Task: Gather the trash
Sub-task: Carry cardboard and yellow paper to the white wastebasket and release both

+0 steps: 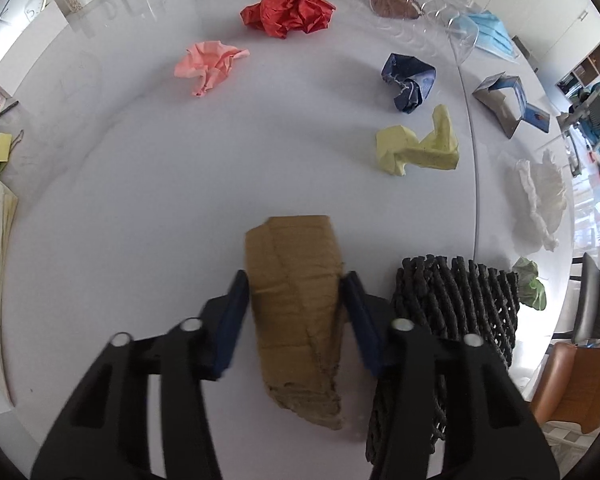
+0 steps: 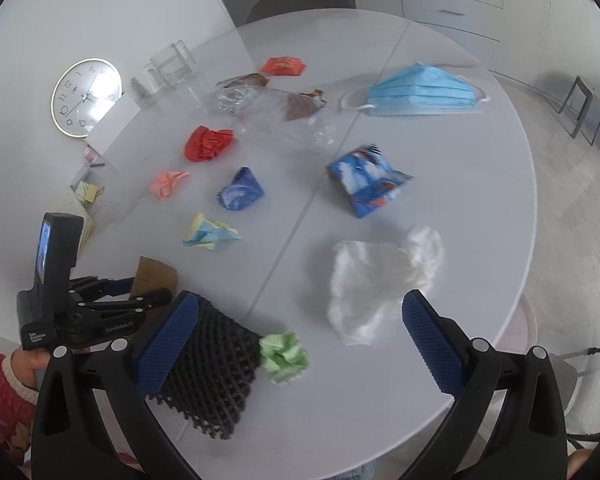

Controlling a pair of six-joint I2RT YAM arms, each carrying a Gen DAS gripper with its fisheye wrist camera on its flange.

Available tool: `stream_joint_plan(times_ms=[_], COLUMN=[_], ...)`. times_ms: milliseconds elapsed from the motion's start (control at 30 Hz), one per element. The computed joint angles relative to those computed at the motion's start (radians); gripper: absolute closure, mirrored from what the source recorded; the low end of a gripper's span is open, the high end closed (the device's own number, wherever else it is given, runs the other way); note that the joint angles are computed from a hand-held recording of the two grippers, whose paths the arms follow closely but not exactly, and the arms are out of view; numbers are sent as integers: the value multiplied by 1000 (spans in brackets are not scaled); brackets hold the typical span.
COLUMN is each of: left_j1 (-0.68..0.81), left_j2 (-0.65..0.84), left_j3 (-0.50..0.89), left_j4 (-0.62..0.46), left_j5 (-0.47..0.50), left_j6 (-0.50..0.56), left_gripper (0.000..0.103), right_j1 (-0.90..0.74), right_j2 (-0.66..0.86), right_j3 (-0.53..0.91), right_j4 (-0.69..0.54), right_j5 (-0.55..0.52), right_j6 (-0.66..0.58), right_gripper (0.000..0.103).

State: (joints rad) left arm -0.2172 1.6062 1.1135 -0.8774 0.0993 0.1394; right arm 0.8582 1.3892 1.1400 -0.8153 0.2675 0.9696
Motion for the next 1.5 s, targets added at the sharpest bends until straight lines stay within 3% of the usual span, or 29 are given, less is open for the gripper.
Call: stream_joint_plan(times_ms=[133, 433, 633, 667, 833, 1167, 1333, 1500], left_j1=[38, 124, 179, 184, 212, 186, 86, -141], left_j2=[-25, -57, -71, -74, -87, -116, -164, -184], left_j3=[-19, -4, 9, 12, 32, 60, 117, 207], left_j4=[11, -16, -46, -51, -78, -114, -162, -189], left_j5=[26, 101, 164, 170, 188, 191, 201, 185], left_j6=[18, 103, 155, 159, 172, 147, 88, -52], left_gripper=[69, 72, 72, 72, 72, 72, 72, 72], right_j1=[-2, -44, -61, -62, -64, -51, -32, -29], right_j2=[153, 501, 581, 577, 544, 417, 209, -86], right_j3=[107, 330, 377, 368, 329, 283, 181, 45], right_j4=[56, 132, 135, 144, 186, 157, 77, -107], right_j5=[-20, -100, -136, -143, -157, -127, -54, 45], right_j6=[-49, -66, -44, -39, -33, -54, -47, 14], right_gripper=[2, 24, 65, 76, 76, 76, 76, 76])
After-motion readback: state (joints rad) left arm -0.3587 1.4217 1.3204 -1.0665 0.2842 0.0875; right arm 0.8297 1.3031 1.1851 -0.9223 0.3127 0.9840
